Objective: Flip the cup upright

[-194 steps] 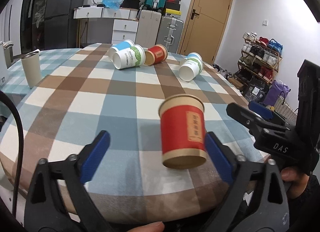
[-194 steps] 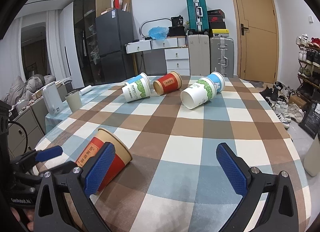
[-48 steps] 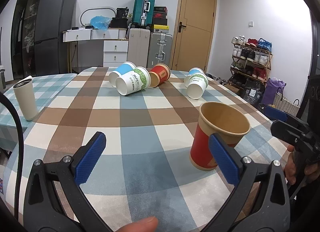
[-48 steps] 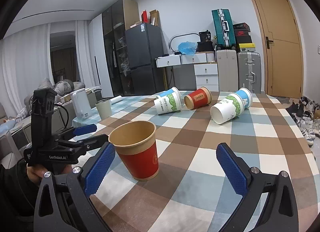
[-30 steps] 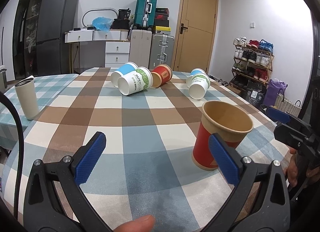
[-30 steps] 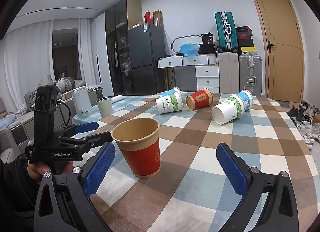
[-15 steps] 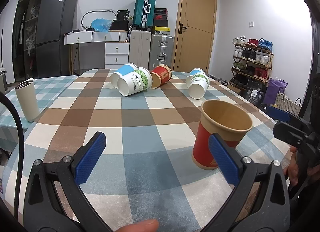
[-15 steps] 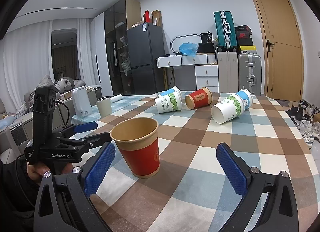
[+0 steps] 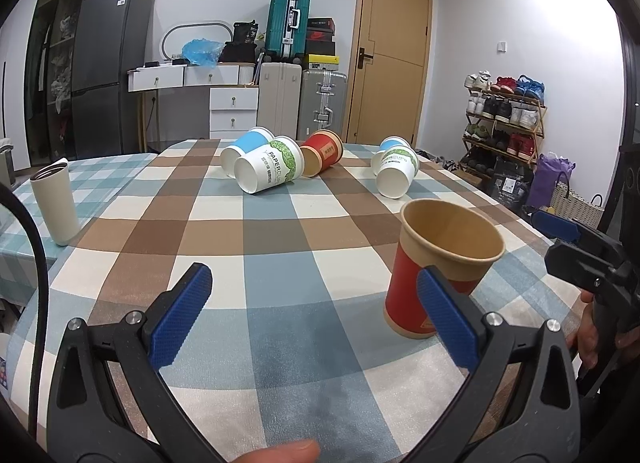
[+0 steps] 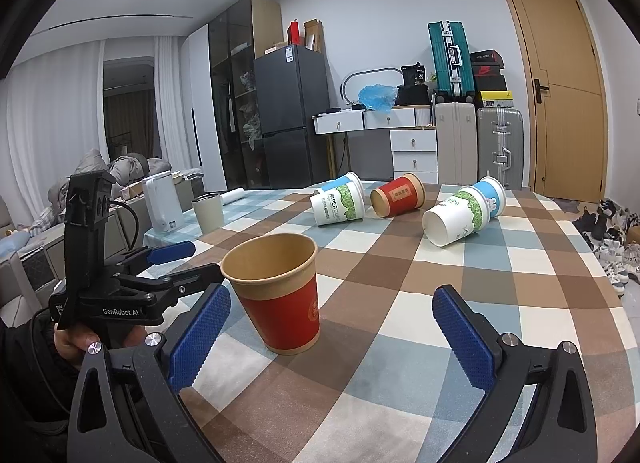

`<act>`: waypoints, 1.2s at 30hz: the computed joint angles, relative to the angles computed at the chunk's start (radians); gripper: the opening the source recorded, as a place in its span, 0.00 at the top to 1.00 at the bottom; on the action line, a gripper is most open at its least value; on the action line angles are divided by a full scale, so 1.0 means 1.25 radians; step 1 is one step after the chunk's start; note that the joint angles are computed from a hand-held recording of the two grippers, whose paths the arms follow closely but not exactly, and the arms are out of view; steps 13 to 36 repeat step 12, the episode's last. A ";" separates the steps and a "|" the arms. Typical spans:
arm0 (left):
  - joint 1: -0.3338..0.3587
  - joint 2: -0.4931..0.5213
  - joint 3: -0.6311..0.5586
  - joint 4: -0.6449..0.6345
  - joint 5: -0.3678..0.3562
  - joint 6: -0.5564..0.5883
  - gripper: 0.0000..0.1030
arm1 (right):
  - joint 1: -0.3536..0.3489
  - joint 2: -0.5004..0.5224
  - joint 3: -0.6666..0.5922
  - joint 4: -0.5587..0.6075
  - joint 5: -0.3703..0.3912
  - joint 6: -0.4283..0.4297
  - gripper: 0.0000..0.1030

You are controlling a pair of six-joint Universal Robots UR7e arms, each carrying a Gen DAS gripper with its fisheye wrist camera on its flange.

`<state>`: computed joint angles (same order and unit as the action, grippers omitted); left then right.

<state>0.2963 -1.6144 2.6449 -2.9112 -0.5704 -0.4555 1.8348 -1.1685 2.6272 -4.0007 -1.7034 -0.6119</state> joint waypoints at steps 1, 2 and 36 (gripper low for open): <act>0.000 -0.001 0.000 0.000 -0.001 0.001 0.01 | -0.001 -0.002 0.002 0.000 0.000 -0.001 0.00; 0.000 -0.001 0.000 0.000 0.000 0.002 0.01 | 0.000 -0.001 0.001 0.000 0.000 -0.001 0.00; 0.000 0.002 0.002 -0.005 0.001 0.003 0.01 | 0.001 0.000 -0.001 0.002 -0.001 0.000 0.00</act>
